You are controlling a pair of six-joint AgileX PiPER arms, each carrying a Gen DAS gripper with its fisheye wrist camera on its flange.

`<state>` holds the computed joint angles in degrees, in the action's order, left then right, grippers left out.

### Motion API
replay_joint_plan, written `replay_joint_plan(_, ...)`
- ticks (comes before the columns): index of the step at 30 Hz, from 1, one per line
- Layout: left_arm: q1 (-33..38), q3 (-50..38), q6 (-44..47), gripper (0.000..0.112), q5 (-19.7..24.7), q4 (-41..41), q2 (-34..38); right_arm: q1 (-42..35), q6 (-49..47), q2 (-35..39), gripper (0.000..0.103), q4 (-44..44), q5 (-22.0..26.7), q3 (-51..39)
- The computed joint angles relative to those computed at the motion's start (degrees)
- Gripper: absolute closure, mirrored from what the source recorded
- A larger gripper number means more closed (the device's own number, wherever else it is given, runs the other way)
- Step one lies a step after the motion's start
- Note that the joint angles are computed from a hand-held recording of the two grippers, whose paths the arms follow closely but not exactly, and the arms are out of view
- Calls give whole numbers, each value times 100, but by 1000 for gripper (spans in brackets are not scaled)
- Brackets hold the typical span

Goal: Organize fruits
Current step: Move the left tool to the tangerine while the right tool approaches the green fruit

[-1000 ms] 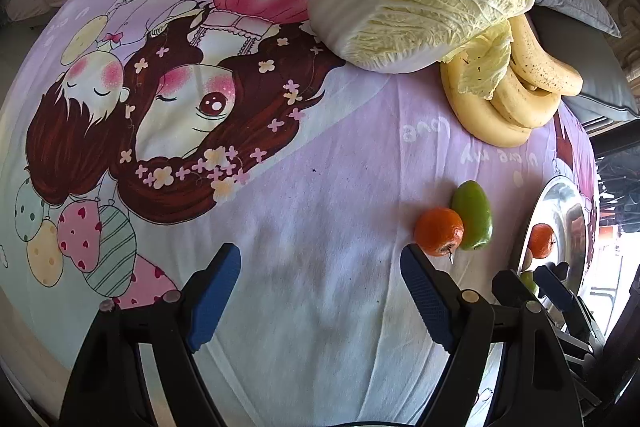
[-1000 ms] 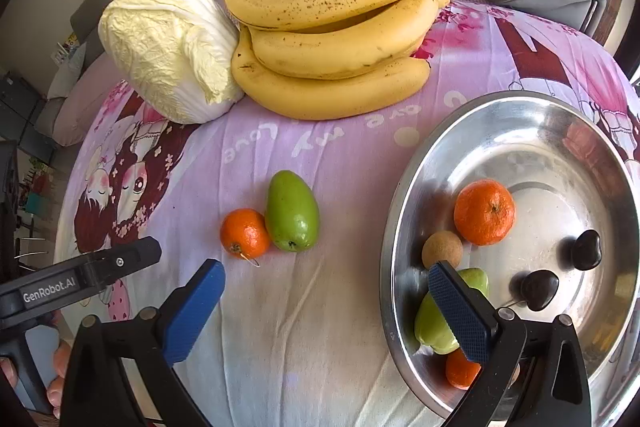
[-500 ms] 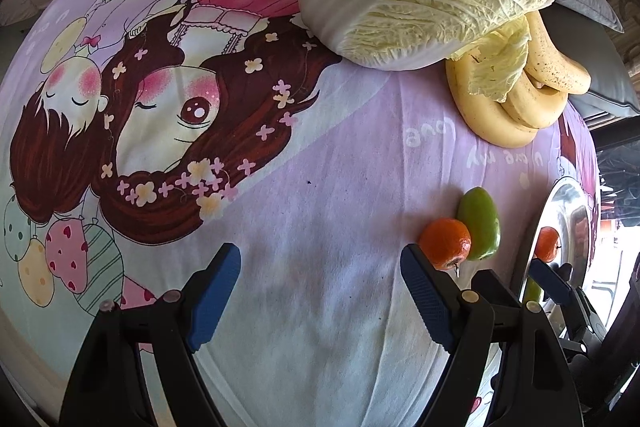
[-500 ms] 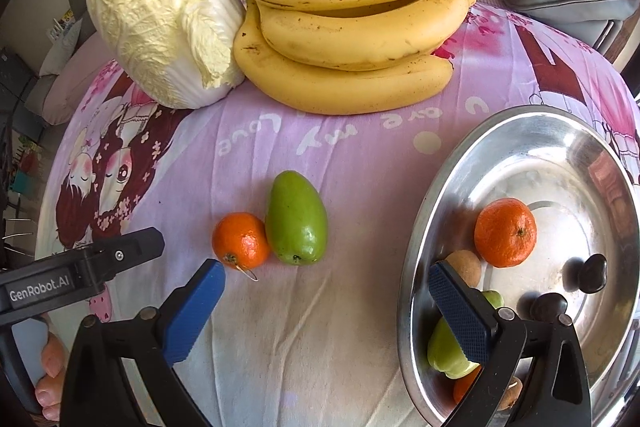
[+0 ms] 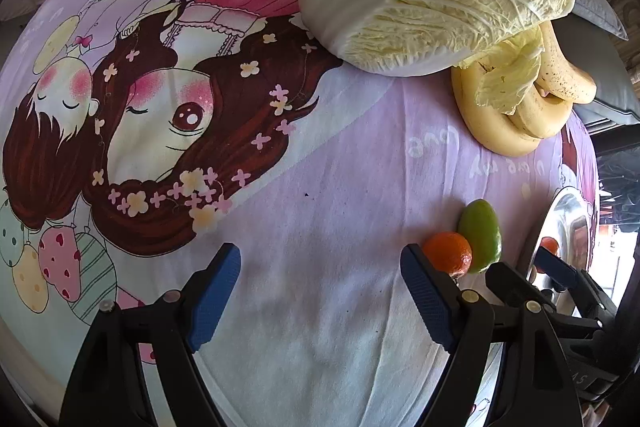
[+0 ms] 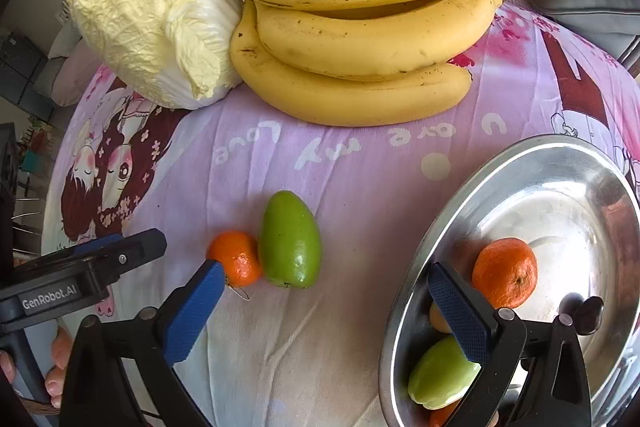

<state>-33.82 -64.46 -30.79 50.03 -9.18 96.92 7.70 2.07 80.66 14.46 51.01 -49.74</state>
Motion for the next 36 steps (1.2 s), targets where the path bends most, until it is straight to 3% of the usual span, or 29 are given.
replay_joint_plan(7,-56,134,-103,29,-29,-89,-191,-420,-766,440,0,356,624,-555)
replay_joint_plan(14,-15,135,-76,30,-127,-168,-94,-627,-1063,281,0,360,1073,-900)
replay_joint_plan(20,-57,47,-51,29,-64,-248,-111,-736,-1488,439,0,921,1528,-1118)
replay_joint_plan(30,149,311,-81,29,-266,-465,-212,-152,-1136,653,2,578,1140,-990)
replay_joint_plan(36,106,256,207,29,-340,-788,-121,28,-1013,679,19,369,872,-878)
